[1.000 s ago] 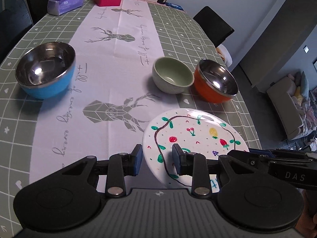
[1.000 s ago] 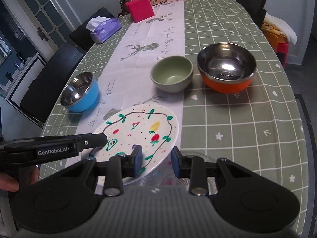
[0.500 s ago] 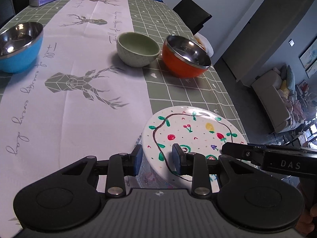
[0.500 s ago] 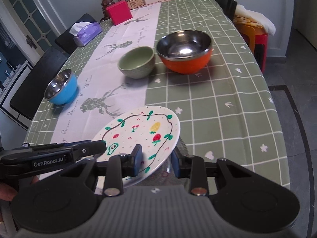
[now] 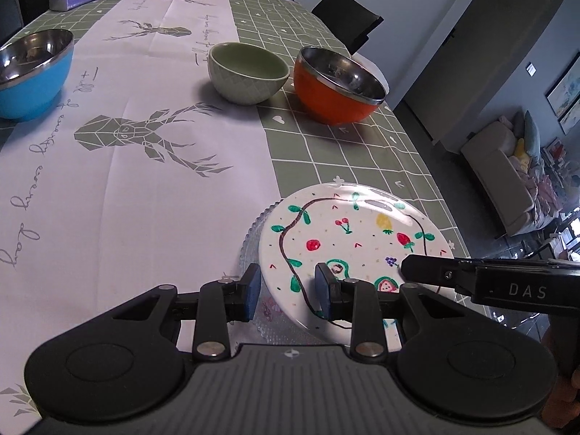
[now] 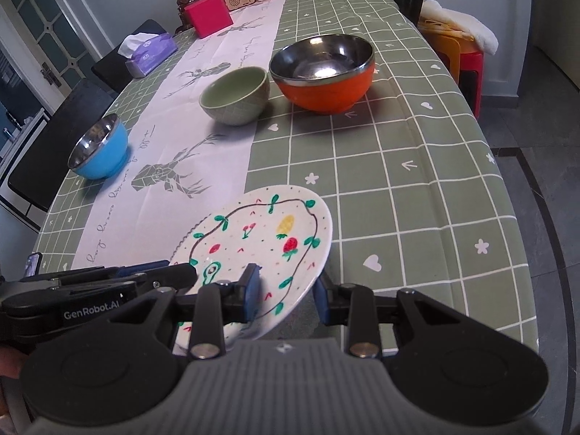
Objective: Organize plates and bowls
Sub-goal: 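Lift the painted white plate with both grippers and carry it over the glass plates, then lower the painted plate with both grippers onto the stacked glass plates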
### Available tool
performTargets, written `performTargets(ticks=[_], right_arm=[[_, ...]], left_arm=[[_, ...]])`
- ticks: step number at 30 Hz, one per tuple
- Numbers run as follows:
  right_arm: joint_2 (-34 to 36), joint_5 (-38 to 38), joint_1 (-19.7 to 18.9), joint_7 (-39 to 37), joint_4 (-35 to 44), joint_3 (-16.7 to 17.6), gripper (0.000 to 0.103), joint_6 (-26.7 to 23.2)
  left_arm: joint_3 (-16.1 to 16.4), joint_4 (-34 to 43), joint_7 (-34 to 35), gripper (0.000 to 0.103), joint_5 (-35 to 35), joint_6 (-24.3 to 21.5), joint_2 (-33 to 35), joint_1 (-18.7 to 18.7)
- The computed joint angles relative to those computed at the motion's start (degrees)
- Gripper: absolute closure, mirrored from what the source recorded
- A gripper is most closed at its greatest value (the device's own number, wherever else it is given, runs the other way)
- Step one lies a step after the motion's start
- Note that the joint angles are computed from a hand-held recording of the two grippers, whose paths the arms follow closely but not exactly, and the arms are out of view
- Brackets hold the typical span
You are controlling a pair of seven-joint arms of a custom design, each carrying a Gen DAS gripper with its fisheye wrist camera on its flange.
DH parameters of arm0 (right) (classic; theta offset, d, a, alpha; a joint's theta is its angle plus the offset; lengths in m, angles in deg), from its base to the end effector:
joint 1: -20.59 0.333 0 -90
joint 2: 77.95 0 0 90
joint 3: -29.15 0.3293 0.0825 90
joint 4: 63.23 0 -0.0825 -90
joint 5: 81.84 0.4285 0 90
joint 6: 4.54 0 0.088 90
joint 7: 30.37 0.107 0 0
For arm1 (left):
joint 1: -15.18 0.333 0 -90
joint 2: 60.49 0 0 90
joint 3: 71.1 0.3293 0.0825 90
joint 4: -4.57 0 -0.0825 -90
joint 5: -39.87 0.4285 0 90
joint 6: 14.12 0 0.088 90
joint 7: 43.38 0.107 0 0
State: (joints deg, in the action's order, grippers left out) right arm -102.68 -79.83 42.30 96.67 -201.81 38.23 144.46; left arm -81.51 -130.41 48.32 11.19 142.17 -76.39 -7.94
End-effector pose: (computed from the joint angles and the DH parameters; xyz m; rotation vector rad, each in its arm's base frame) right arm 0.4244 0.2589 0.5292 -1.6813 1.9097 -0.2075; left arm 0.4550 -0.2853 0.4985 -1.8007 2.2744 -1.0561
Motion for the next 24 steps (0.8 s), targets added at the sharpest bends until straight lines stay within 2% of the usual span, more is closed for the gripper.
performTargets(ticks=[14,20,22,24], right_arm=[[0.5,-0.8,-0.3,1.0,0.5,0.2,0.068,-2.4],[1.1,-4.0,-1.0,1.9,1.4,1.4,0.065,-3.8],[1.5,-4.2,-0.5,1.1,1.6,1.2,0.06,-3.9],[2.0,-3.4,0.2,0.0,1.9,0.6,0.06,-4.3]], left_arm=[[1.3,0.0,4.8,0.067,-6.4,0.0,0.5,-1.4],[2.7,0.4,11.0,0.067,-14.2,-0.8,1.1,-2.4],[2.1,0.3,11.2,0.067,-14.6,-0.3,1.0,-1.8],[2.0,0.1,11.5,0.067,-15.3,0.1,0.8,-1.4]])
